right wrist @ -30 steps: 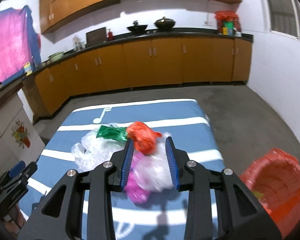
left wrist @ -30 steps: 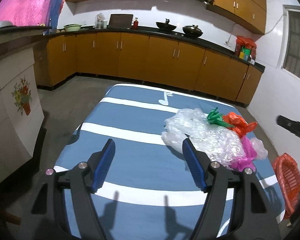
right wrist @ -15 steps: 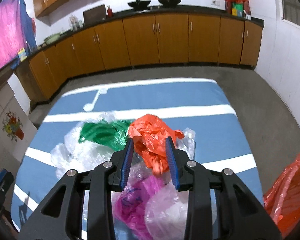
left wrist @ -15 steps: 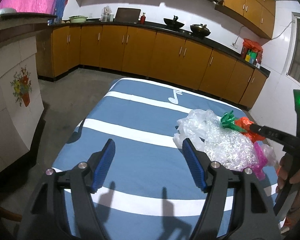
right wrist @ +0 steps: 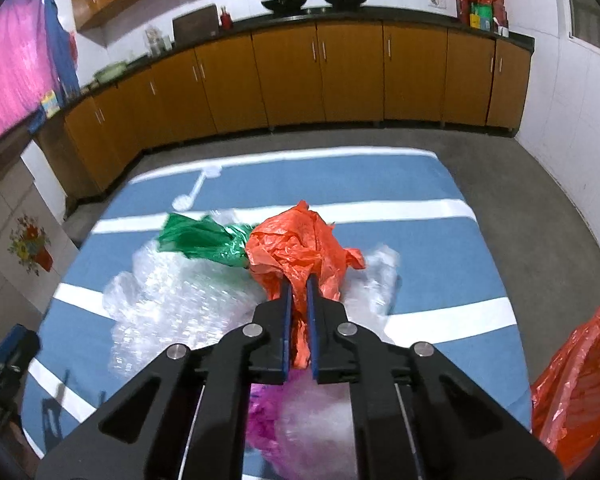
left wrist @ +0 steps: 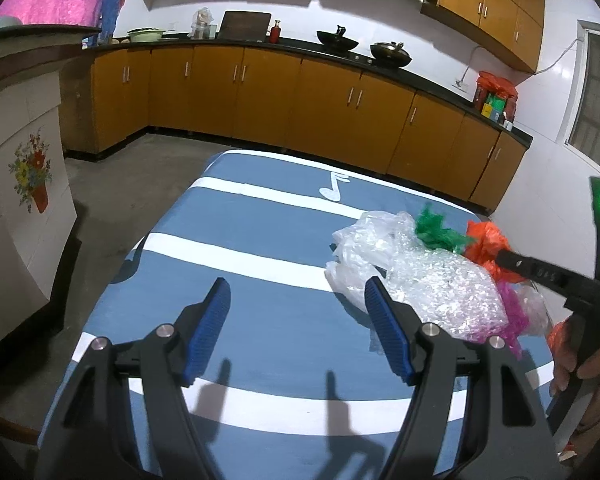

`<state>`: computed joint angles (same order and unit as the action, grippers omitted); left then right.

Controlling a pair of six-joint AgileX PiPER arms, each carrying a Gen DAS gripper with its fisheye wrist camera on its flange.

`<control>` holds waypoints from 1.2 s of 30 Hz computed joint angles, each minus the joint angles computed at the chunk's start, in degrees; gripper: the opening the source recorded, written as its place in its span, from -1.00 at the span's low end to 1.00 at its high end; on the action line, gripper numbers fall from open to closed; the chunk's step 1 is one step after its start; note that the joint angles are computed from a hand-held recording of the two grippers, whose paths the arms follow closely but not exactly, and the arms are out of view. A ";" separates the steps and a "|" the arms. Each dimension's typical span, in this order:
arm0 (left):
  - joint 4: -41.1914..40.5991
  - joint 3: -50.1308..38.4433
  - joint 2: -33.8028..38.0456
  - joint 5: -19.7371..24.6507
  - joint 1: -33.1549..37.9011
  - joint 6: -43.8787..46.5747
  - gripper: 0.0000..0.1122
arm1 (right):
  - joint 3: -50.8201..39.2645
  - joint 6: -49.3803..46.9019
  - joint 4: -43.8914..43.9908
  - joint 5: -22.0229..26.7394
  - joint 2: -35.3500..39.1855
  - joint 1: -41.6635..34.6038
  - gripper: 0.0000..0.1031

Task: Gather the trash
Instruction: 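Grasp the bubble wrap with the left tool while the right tool grasps an orange bag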

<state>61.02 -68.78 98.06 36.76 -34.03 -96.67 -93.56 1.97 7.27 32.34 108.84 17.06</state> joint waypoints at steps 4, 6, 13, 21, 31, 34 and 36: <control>-0.36 -0.94 0.33 -0.12 -0.48 0.55 0.22 | 1.95 -2.49 3.67 -1.63 -3.03 -0.54 -0.86; -0.79 -1.89 0.88 -0.35 -0.82 1.26 0.22 | 2.34 -3.75 5.08 -1.94 -3.94 -1.04 -0.86; -4.33 -9.07 5.21 -2.22 -2.43 7.69 0.22 | 8.67 -6.01 8.47 -5.03 -9.50 -3.38 -0.86; -19.07 -25.71 15.83 -2.36 -3.36 24.92 0.19 | 14.74 -6.67 11.61 -6.57 -13.60 -6.59 -0.86; -27.36 -38.53 24.71 4.22 -4.42 36.61 0.00 | 19.17 -11.32 18.14 -7.48 -16.78 -9.91 -0.86; -30.10 -41.21 26.62 6.03 -4.22 39.61 -0.11 | 19.96 -11.45 18.40 -7.73 -17.41 -10.28 -0.86; -33.31 -41.41 27.13 5.57 -3.37 41.46 -0.27 | 20.78 -11.96 18.93 -7.83 -17.98 -10.67 -0.86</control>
<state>27.70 -110.19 125.18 42.33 -37.40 -55.21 -72.78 -10.00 26.20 24.51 90.86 6.39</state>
